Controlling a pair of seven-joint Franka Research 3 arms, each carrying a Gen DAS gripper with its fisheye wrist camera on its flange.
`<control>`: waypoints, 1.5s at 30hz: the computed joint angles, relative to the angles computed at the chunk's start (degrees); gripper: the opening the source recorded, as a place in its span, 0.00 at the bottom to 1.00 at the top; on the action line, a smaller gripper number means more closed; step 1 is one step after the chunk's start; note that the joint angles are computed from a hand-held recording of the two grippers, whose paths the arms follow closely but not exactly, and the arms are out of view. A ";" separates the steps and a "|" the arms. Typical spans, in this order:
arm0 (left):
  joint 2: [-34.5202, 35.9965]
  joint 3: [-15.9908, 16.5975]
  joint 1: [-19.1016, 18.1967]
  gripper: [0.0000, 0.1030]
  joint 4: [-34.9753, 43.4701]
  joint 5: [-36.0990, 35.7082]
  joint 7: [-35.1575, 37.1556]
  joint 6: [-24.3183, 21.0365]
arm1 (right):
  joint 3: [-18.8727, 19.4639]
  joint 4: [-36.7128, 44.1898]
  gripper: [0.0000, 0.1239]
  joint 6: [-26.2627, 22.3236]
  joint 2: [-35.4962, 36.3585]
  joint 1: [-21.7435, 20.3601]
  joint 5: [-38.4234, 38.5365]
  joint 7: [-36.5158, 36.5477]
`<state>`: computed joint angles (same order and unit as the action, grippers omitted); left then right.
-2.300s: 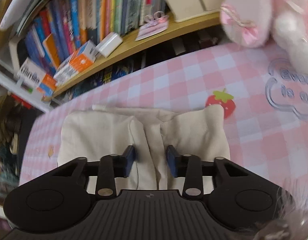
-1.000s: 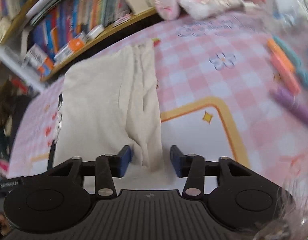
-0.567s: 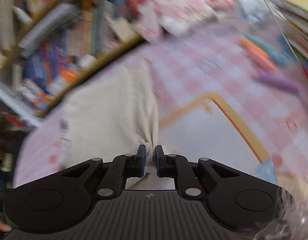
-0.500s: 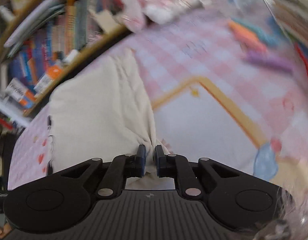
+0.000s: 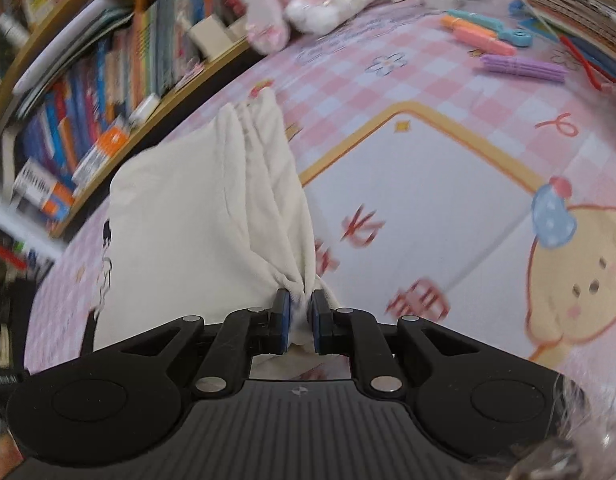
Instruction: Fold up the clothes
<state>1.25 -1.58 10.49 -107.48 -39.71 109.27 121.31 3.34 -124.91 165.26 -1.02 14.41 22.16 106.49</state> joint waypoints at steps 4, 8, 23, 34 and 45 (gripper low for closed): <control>-2.67 1.35 0.97 0.03 -2.13 1.43 5.28 -4.95 | 1.14 -3.62 0.09 0.41 -3.23 0.61 -5.13 3.11; -4.74 2.57 1.24 0.04 -4.81 2.12 11.50 -7.93 | 2.42 -8.52 0.09 2.04 -7.18 0.60 -7.57 6.44; 4.23 2.28 3.29 0.57 2.58 -9.84 14.99 8.17 | 2.69 -5.91 0.11 -4.36 -7.17 0.22 -14.46 6.69; 24.24 -5.94 5.41 0.56 23.56 -7.58 -0.79 14.58 | 2.83 -4.27 0.11 -7.07 -6.70 0.16 -17.35 5.18; 20.36 -13.56 5.44 0.15 16.64 -3.60 22.44 34.54 | 1.47 -4.69 0.11 -6.47 -6.79 1.20 -11.29 -1.82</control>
